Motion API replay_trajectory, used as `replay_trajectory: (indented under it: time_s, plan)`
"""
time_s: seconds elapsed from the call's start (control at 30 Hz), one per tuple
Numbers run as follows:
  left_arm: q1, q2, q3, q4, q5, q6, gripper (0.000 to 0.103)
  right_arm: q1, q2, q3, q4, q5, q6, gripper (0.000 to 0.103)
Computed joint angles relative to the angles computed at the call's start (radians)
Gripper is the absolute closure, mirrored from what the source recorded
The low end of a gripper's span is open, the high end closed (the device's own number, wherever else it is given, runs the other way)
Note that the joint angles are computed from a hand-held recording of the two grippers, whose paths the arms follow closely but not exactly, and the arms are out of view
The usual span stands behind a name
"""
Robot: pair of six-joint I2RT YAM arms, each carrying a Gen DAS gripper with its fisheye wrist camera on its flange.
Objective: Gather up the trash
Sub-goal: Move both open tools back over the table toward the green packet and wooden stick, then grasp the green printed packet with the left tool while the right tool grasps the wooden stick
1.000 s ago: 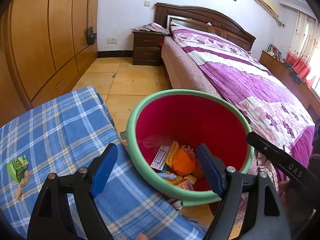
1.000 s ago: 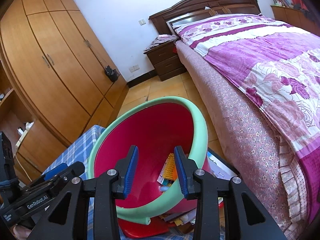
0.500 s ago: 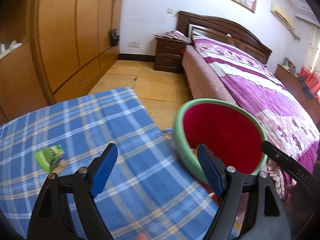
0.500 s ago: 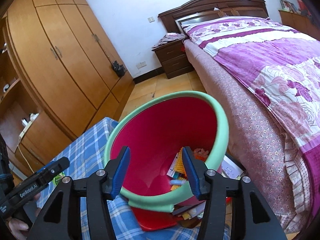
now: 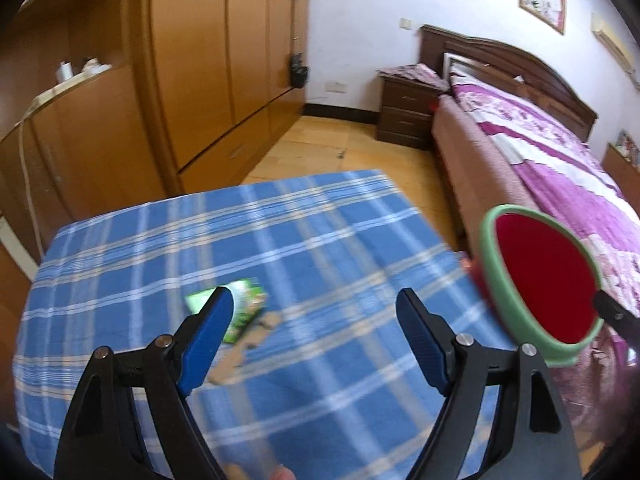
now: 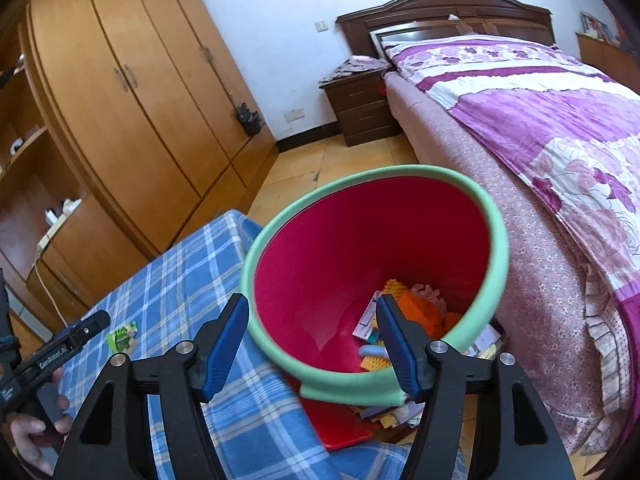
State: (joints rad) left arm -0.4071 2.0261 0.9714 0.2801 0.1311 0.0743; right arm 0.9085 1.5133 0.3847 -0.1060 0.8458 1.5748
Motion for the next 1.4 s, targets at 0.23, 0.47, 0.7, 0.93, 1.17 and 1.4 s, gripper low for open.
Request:
replay_trajectory:
  time_s: [0.23,0.47,0.7,0.93,1.17,1.4]
  plan:
    - [0.084,0.114,0.105,-0.024,-0.042,0.018,0.015,-0.035,0.089,0.059,0.07,-0.044,-0.088,0.035]
    - [0.128,0.216,0.209,-0.071,-0.039,0.018,0.015,-0.08,0.178,0.11,0.139,-0.097,-0.158,0.035]
    - [0.135,0.288,0.298,-0.139,0.001,0.003,0.015,-0.117,0.247,0.149,0.196,-0.143,-0.215,0.035]
    - [0.13,0.329,0.358,-0.181,0.031,-0.021,0.023,-0.14,0.293,0.173,0.23,-0.183,-0.249,0.035]
    - [0.126,0.342,0.383,-0.211,0.099,-0.024,0.025,-0.149,0.312,0.192,0.233,-0.197,-0.264,0.035]
    - [0.1,0.349,0.394,-0.227,0.062,0.0,0.03,-0.156,0.326,0.197,0.256,-0.218,-0.279,0.035]
